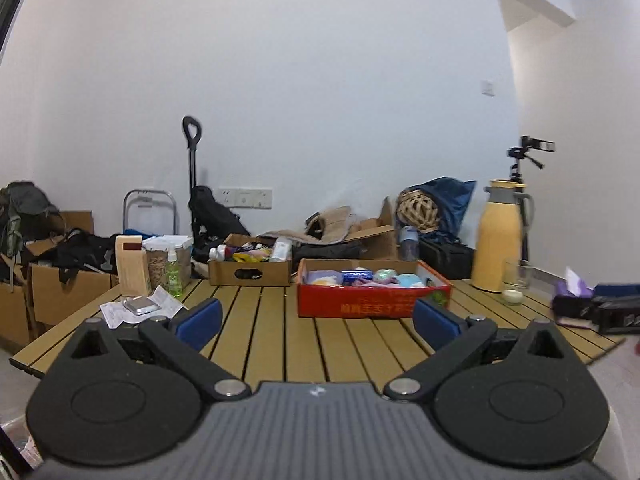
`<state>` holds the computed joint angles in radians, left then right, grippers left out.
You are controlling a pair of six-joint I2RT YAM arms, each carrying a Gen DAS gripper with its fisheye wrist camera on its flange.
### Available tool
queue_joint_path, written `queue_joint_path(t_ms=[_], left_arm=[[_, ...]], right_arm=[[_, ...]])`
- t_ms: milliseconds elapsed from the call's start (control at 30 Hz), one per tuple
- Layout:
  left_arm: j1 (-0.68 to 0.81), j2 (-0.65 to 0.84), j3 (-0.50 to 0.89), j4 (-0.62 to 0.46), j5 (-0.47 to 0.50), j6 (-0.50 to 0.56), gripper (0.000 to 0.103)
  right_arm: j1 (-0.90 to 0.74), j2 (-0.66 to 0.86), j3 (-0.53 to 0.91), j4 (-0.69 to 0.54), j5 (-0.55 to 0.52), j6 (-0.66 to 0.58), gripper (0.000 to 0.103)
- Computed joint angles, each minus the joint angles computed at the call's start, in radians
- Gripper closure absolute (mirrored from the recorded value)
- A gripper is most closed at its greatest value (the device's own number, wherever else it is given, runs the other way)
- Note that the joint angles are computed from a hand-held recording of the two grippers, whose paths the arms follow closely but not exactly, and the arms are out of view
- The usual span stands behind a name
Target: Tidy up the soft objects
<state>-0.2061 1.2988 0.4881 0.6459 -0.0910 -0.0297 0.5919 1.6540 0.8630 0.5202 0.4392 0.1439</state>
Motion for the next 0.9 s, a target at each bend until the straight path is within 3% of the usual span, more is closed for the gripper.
queue_joint_path(t_ms=[133, 233, 367, 533, 900], left_arm=[[-0.078, -0.183, -0.129, -0.031, -0.042, -0.014, 0.000], [-0.157, -0.318, -0.225, -0.049, -0.116, 0.000, 0.000], [-0.271, -0.504, -0.329, -0.127, -0.223, -0.003, 0.000], [-0.453, -0.654, -0.437, -0.145, -0.421, 0.055, 0.000], [-0.548, -0.878, -0.464, -0.348, -0.474, 0.040, 0.000]], right_arm=[[0.083, -0.080, -0.120, -0.016, 0.038, 0.049, 0.004], [0.162, -0.147, -0.211, 0.004, 0.136, 0.027, 0.004], [0.257, -0.229, -0.307, 0.000, 0.226, 0.067, 0.004], [0.404, -0.266, -0.421, 0.045, 0.373, 0.141, 0.004], [0.518, -0.288, -0.447, -0.006, 0.460, 0.195, 0.004]])
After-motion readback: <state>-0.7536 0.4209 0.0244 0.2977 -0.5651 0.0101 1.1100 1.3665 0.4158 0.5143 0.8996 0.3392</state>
